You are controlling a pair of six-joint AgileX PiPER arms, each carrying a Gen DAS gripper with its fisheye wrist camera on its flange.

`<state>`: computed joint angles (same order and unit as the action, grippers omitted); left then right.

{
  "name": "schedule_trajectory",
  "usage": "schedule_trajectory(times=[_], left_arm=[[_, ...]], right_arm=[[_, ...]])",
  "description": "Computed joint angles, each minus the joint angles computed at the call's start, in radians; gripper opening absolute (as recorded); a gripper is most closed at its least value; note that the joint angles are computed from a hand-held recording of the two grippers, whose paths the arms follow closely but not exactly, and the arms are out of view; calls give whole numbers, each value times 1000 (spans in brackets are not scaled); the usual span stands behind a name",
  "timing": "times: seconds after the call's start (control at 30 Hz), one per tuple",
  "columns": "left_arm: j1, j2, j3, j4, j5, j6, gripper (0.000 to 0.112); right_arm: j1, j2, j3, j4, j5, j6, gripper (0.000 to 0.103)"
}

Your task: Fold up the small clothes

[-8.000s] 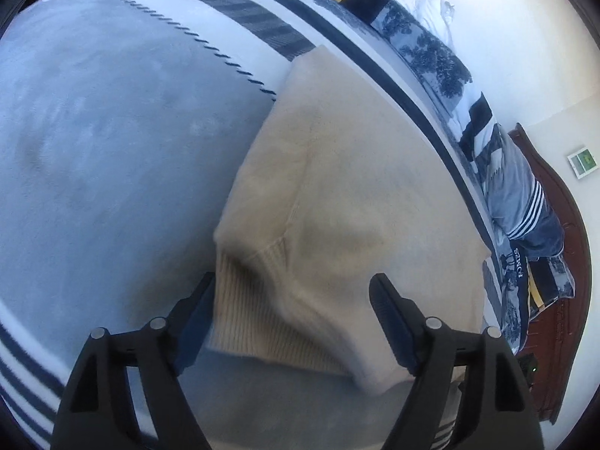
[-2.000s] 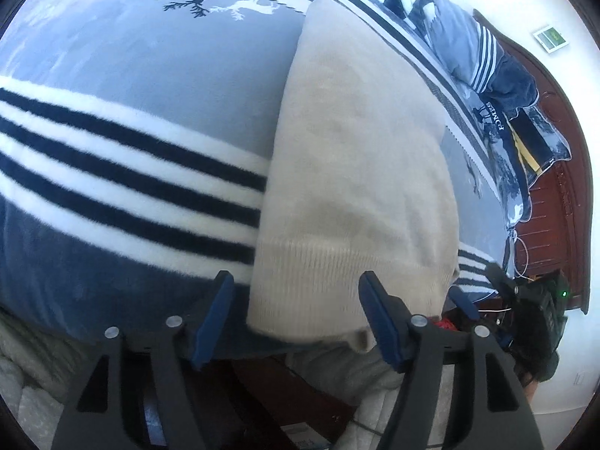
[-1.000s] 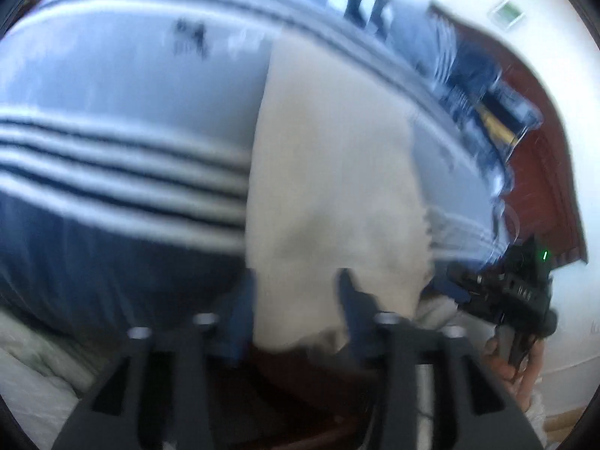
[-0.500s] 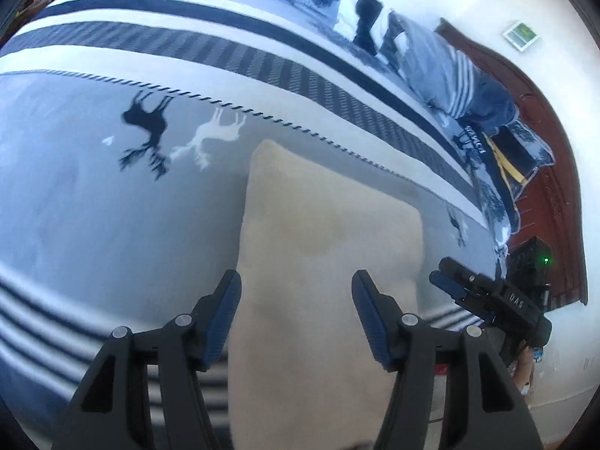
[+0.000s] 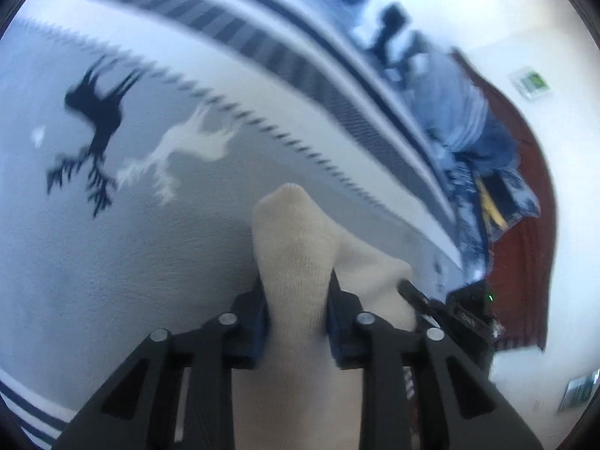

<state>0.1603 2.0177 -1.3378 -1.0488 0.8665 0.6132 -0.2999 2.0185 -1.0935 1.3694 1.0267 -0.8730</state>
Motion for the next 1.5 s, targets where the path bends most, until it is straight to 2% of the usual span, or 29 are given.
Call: schedule_trajectory(times=[0.07,0.1,0.17,0.23,0.27,0.33,0.4,0.47,0.5,0.57,0.7,0.73,0.83,0.87,0.9,0.93,0.97,1.0,1.03,1.1,1.17,1.2,1.27,1.33,1.37,1.4,1.43,1.5], left_arm=[[55,-52,62,-133,44,106,24],[58,-65,74,-142,20,111,24],[37,-58,53,-77,-43,59,25],[10,18,-30,87,-65,-108,29],[12,45,-55,120,-49,-160,33],[40,33,-43,94,-6,-151,35],[63,-63,56,48,-27,-42,50],[80,-159,179,35,-53,19,56],[89,-187,221,35,-48,31,56],[114,-250,346,-4,-37,106,56],[161,-376,624,-61,-63,258,56],[174,-389,675,-71,-62,285,56],[177,-385,779,-101,-81,362,55],[161,-395,805,-112,-115,390,46],[155,-409,818,-108,-131,405,28],[157,-406,812,-98,-107,407,19],[175,-425,812,-91,-76,409,16],[195,-450,819,-86,-49,420,15],[210,-472,828,-84,-30,428,15],[227,-513,858,-74,-34,419,14],[192,-534,895,-51,-129,409,17],[184,-530,900,-56,-148,409,22],[244,-512,903,-54,-90,425,23],[276,-539,904,-36,-55,427,25],[284,-558,911,-30,-53,427,32],[293,-570,920,-27,-50,439,39],[282,-574,925,-27,-58,432,41],[269,-550,924,-14,-61,429,41]], right_arm=[[-1,-51,19,22,0,-33,16],[2,-83,33,41,1,-57,16],[20,-121,35,82,-9,-103,15],[74,-105,-21,28,-74,-42,17],[121,-90,-67,-53,-133,24,17],[174,-72,-101,-154,-205,124,25],[148,-118,-28,-95,-187,100,25],[104,-212,84,-52,-181,48,45],[85,-254,129,-56,-171,37,52],[43,-326,209,-71,-134,12,52],[-10,-487,428,-86,-45,-18,58],[2,-522,477,-96,-55,-17,58],[101,-643,582,-182,-189,74,58],[146,-676,589,-244,-244,131,58],[180,-685,589,-293,-282,172,57],[193,-669,583,-304,-296,177,46],[186,-648,589,-297,-300,164,36],[174,-622,591,-260,-287,126,23],[168,-626,593,-250,-281,118,15],[181,-713,619,-297,-334,174,8],[227,-778,631,-379,-407,280,5],[262,-767,621,-434,-451,347,5],[242,-742,622,-438,-435,362,6],[182,-807,645,-380,-382,299,13],[155,-844,659,-360,-352,281,23],[119,-877,680,-330,-312,249,58],[90,-905,707,-304,-279,219,78],[74,-940,753,-283,-235,201,78]])
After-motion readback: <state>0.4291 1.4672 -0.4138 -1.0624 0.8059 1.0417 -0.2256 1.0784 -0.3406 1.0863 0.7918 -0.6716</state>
